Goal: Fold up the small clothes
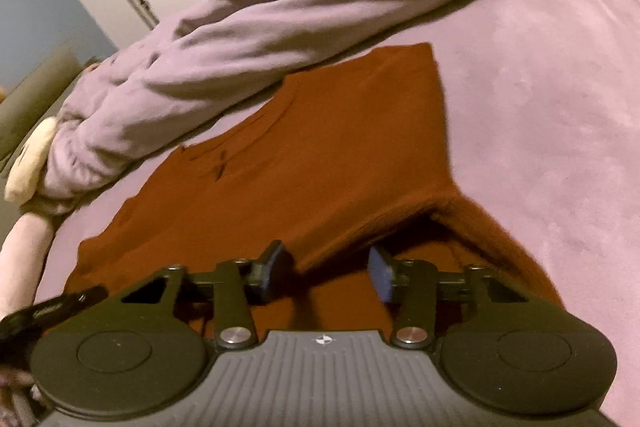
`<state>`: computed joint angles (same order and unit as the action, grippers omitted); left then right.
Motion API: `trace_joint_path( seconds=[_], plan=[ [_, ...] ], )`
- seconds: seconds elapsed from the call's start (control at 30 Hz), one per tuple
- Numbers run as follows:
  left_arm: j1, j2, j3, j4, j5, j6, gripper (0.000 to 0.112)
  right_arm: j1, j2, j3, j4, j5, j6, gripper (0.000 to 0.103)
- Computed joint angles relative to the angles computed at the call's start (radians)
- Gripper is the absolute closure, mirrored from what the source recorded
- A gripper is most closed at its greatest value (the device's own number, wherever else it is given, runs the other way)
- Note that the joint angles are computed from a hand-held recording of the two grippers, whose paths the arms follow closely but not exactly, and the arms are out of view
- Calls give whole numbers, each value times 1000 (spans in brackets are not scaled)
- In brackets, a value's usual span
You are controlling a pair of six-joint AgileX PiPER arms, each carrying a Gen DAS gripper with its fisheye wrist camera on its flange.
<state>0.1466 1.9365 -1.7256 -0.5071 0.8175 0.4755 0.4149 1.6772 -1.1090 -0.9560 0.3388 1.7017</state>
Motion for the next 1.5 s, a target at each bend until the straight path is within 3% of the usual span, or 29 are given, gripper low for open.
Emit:
trace_joint_path(
  seconds=[0.1,0.2,0.27,0.33,0.37,0.4,0.43,0.53,0.67,0.77,0.87,0.93,1.1,1.13,1.17,1.33,1.5],
  plan=[
    [-1,5,8,1,-10,-3,90,15,20,-27,-68,121,31,85],
    [-6,-7,35,14,-34,-30,79,-1,12,7,-141,123,78,90],
    [3,-28,48,26,-22,-73,54,13,5,20,-165,143,68,90],
    [43,-72,85,-24,-3,-85,41,33,-13,18,-116,169,-6,81],
    [55,-107,119,-7,-22,-121,23,54,-29,25,-119,194,-21,78],
    [67,-159,179,49,-75,-187,16,79,-43,34,-128,221,-30,67],
    [80,-198,227,90,-120,-234,15,109,-55,45,-141,257,-30,55],
    [209,-263,319,48,-149,-241,16,204,-95,103,-213,328,9,47],
    [392,-238,311,55,-111,-337,28,290,-138,164,-221,347,63,47],
    [514,-200,290,-30,-104,-361,36,328,-142,170,-199,349,81,47],
    [591,-131,224,-95,-82,-393,53,346,-122,140,-163,359,61,47],
    [618,-87,178,-134,-69,-384,53,352,-113,125,-152,365,56,47],
    [645,-20,103,-198,-63,-390,58,363,-104,99,-134,388,53,47],
    [649,-3,82,-184,-55,-404,72,366,-102,96,-132,393,50,47],
    [645,7,62,-152,-54,-439,95,369,-99,92,-127,399,45,47],
    [663,6,40,-131,-20,-448,102,377,-107,96,-123,409,41,47],
    [561,-94,78,36,-99,-393,103,373,-111,102,-136,415,61,47]
  ],
)
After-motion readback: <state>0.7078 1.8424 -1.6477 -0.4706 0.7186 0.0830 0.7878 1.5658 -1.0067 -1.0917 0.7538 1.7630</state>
